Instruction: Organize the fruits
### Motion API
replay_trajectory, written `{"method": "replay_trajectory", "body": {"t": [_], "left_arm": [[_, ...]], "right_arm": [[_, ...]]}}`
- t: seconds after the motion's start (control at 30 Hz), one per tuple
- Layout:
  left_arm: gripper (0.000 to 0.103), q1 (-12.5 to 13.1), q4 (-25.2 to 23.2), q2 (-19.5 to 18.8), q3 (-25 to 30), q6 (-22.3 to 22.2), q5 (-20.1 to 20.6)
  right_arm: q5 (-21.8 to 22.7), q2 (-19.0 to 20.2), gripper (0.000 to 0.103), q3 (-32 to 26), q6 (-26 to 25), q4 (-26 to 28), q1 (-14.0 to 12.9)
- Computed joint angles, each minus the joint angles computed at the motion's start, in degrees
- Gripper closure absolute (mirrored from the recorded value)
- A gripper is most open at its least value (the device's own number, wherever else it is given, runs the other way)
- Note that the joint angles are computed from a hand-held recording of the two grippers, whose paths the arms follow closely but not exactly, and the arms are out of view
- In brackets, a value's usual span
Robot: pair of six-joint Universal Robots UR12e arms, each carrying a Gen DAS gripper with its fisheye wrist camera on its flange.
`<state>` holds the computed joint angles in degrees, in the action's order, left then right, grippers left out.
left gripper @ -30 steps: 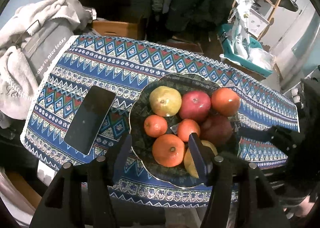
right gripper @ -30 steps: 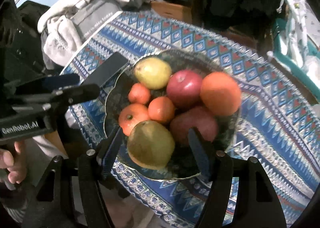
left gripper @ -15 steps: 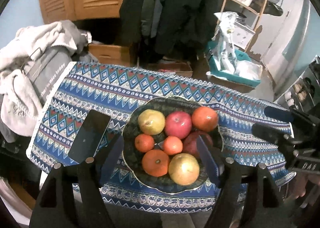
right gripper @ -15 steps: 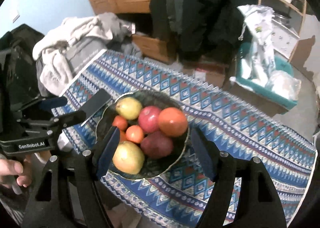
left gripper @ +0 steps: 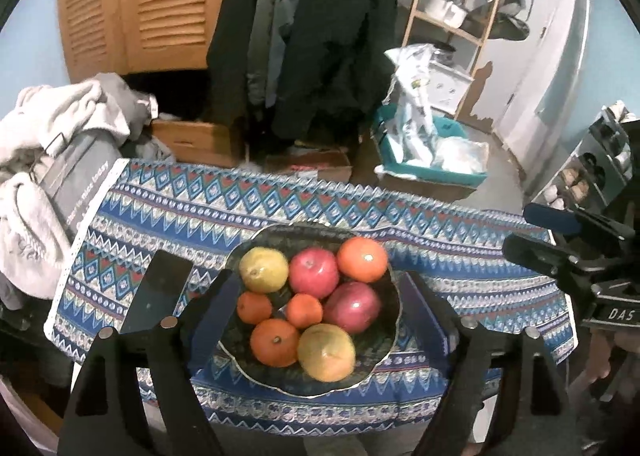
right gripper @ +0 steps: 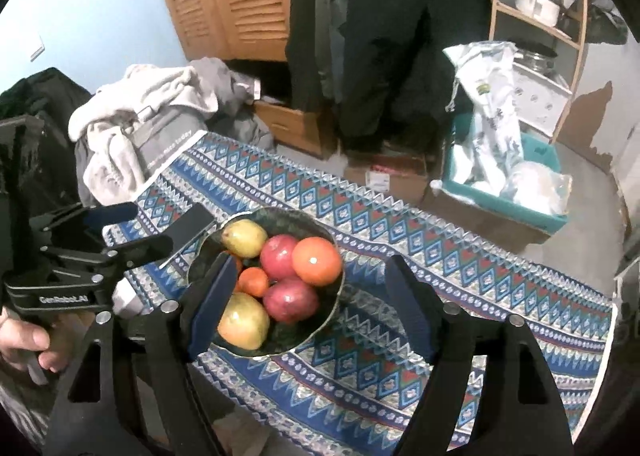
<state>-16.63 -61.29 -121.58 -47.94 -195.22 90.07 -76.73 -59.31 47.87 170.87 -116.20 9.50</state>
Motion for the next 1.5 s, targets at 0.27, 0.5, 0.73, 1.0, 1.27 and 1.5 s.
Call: {"method": "replay_trajectory", "body": {"t": [0.27, 0.5, 0.73, 1.0, 1.27, 1.5], "left_arm": [[0.015, -0.77, 5.09, 0.54, -0.63, 1.13, -0.92], [0.006, -1.18, 7.61, 0.51, -0.43, 1.02, -1.29], [0.003, -1.66, 8.89, 0.2, 0.09, 0.49, -0.92], [0.003, -2.31, 8.11, -0.62, 1.61, 1.2, 1.19], [0.003, -3.19, 7.15, -1.21, 2.98, 3.34, 3.78], [0.003, -3.84, 6.88, -1.58, 3.64, 4.57, 5.8]], "right_arm": [[0.43, -2.46, 0.016, 3.36, 0.96, -4.14, -0.92], [-0.69, -4.02, 0.016, 5.59, 1.73, -7.42, -1.41], [-0.91, -4.8, 0.016, 6.96, 2.25, -8.23, -1.98], [-0.49, -5.44, 0.016, 8.01, 2.77, -9.09, -2.5], [-0.95, -5.48, 0.016, 8.27, 3.23, -8.65, -2.58], [-0.84, -5.5, 0.016, 8.36, 3.12, -8.73, -2.7]]}}
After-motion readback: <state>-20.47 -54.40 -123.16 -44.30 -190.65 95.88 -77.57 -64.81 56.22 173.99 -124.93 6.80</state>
